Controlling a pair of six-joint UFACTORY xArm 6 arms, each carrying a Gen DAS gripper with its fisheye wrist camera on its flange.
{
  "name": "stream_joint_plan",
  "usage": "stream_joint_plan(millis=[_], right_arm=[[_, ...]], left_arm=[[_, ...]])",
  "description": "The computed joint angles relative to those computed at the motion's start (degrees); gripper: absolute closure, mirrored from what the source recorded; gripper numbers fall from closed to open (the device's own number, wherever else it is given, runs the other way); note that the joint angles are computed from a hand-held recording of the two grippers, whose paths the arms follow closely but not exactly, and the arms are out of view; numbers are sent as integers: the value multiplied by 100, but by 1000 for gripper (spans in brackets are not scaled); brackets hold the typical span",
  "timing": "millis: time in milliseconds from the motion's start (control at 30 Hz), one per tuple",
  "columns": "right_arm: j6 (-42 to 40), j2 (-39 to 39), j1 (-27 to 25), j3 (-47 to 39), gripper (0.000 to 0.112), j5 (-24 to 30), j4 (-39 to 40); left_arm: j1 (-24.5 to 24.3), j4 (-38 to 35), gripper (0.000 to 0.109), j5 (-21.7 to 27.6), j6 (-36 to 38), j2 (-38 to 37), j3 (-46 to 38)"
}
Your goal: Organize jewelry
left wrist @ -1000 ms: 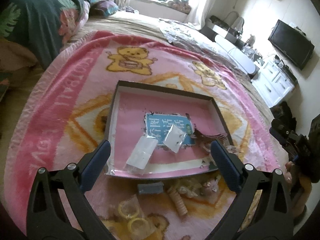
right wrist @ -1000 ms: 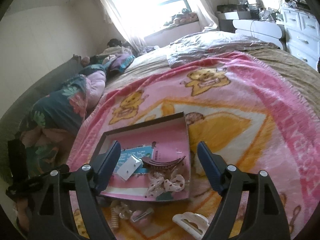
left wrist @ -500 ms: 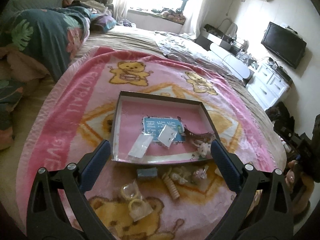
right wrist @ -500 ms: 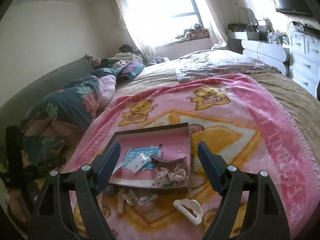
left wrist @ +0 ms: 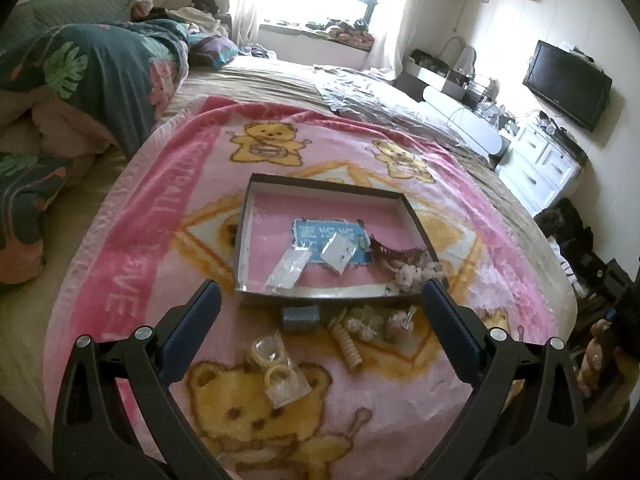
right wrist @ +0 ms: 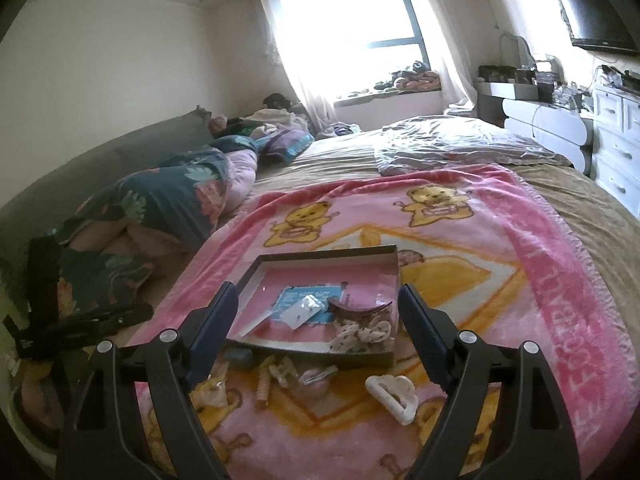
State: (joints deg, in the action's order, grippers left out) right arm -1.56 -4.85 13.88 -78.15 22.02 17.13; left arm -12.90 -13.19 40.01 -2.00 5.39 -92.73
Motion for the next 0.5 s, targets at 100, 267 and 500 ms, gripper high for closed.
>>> stream_joint_plan(millis=[100,267,500], right_arm=[[-12,-132,45,137,31,-32,-21],[-59,-316,98,358,31,-54,-62],[-133,-515,138,624,30,-39,-108]], left_arm=[[-48,121,15,-23,-57,-111,170],[-118,258,15,-65,-117,-293,423],[-195,461,15,-74,-213,-485,744]])
